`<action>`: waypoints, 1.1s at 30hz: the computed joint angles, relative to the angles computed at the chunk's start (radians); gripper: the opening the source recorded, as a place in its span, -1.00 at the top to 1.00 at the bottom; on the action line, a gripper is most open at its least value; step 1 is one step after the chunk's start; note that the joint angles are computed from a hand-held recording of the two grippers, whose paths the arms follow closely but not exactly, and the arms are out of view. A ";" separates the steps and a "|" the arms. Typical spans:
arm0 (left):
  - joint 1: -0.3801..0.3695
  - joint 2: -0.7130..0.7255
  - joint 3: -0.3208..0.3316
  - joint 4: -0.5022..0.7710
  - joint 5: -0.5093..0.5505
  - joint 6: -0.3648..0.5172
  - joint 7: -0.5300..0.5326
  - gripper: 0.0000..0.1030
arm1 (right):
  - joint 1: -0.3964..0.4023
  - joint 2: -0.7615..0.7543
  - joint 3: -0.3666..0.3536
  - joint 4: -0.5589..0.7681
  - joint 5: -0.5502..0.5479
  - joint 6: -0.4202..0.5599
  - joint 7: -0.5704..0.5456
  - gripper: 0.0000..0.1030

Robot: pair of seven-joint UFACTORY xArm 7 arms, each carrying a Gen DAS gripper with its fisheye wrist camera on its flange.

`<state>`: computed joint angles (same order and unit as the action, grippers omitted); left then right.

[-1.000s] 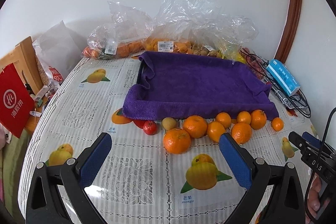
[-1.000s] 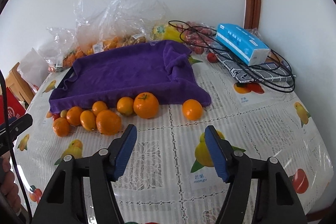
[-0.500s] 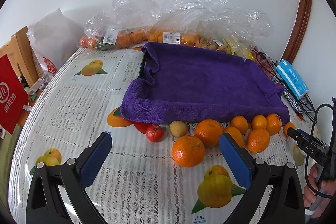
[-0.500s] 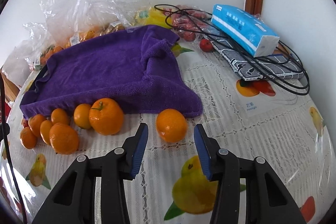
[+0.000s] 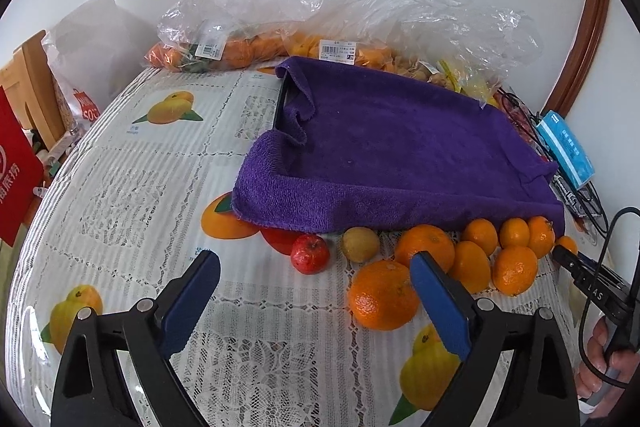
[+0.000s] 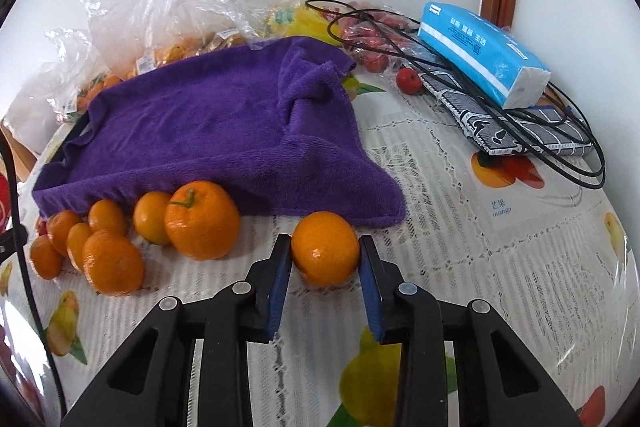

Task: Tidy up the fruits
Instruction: 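Close the right tool on a small orange while the left tool approaches the red apple, then close the left tool on the small red apple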

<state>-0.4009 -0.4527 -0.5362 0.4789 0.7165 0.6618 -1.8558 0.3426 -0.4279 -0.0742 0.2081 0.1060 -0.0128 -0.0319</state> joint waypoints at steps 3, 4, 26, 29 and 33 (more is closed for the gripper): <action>0.000 -0.019 0.010 -0.021 -0.005 -0.009 -0.001 -0.72 | 0.047 -0.056 -0.030 -0.029 0.013 -0.002 -0.004 0.38; 0.001 -0.022 0.019 -0.028 -0.007 -0.023 0.010 -0.60 | 0.056 -0.067 -0.032 -0.037 0.016 -0.003 -0.002 0.40; 0.096 0.032 -0.010 -0.049 0.058 -0.126 0.058 0.29 | -0.038 -0.015 0.118 -0.038 -0.067 -0.017 0.095 0.37; 0.079 0.055 -0.004 -0.028 0.075 -0.090 0.057 0.48 | -0.002 -0.013 0.071 -0.040 -0.065 -0.021 0.087 0.37; 0.066 0.059 0.019 -0.030 0.100 -0.104 0.032 0.51 | -0.032 -0.011 0.108 -0.037 -0.074 -0.018 0.100 0.36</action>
<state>-0.3351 -0.3938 -0.5173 0.4488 0.8166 0.5578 -1.8233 0.3110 -0.4385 0.0342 0.1706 0.0323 -0.0309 0.0685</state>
